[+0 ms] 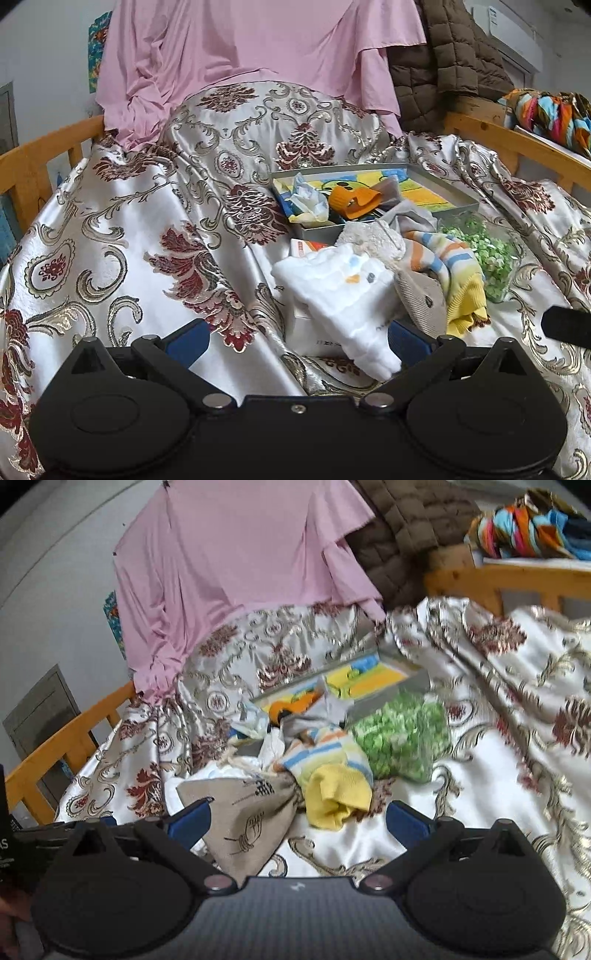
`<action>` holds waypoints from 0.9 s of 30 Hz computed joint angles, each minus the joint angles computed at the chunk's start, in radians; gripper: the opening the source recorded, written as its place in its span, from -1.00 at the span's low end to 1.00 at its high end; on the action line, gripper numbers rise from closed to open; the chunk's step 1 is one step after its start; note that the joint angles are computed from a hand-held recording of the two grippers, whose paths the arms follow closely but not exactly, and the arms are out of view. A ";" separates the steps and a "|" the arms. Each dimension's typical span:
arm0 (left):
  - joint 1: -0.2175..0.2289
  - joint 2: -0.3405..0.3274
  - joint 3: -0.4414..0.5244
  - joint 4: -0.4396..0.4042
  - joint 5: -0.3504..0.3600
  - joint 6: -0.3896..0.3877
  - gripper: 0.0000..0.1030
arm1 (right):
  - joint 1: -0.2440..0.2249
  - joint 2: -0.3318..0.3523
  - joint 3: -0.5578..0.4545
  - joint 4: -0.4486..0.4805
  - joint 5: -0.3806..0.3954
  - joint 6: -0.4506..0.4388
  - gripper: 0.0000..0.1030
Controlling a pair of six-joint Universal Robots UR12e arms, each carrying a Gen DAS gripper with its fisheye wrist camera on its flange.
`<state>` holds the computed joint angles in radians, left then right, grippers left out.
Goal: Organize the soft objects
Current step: 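Move both open tools back over the pile of soft items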
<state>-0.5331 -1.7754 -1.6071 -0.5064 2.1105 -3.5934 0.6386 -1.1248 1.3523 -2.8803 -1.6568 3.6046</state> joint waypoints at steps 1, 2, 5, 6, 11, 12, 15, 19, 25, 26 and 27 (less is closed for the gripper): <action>0.002 0.000 0.000 0.000 0.000 -0.005 0.99 | 0.001 0.002 -0.003 0.006 0.001 0.003 1.00; 0.003 0.000 0.001 -0.001 0.000 -0.008 0.99 | 0.001 0.003 -0.006 0.010 0.006 0.005 1.00; 0.007 -0.003 0.004 0.004 0.005 -0.010 0.99 | 0.002 0.008 -0.015 0.022 0.012 0.003 1.00; 0.008 -0.003 0.005 0.007 0.004 -0.006 0.99 | 0.002 0.009 -0.017 0.025 0.013 0.002 1.00; 0.010 -0.004 0.007 0.035 0.019 0.007 0.99 | 0.004 0.014 -0.028 0.027 0.013 0.003 1.00; 0.011 -0.004 0.006 0.042 0.018 0.010 0.99 | 0.004 0.016 -0.029 0.026 0.013 0.004 1.00; 0.013 -0.005 0.007 0.060 0.020 0.029 0.99 | 0.003 0.017 -0.033 0.025 0.017 0.005 1.00; 0.017 -0.009 0.011 0.086 0.019 0.093 0.99 | 0.002 0.024 -0.043 0.027 0.020 0.001 1.00; 0.035 -0.013 0.007 0.159 0.000 0.240 0.99 | 0.007 0.038 -0.059 0.013 0.001 -0.062 1.00; 0.040 -0.014 0.007 0.166 -0.012 0.261 0.99 | 0.009 0.041 -0.062 0.011 -0.004 -0.080 1.00; 0.047 -0.014 0.005 0.173 -0.033 0.280 0.99 | 0.011 0.044 -0.065 0.007 -0.008 -0.105 1.00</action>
<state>-0.4864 -1.7893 -1.6021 -0.3335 2.0773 -3.3135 0.6496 -1.0807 1.2869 -2.8734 -1.6647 3.4996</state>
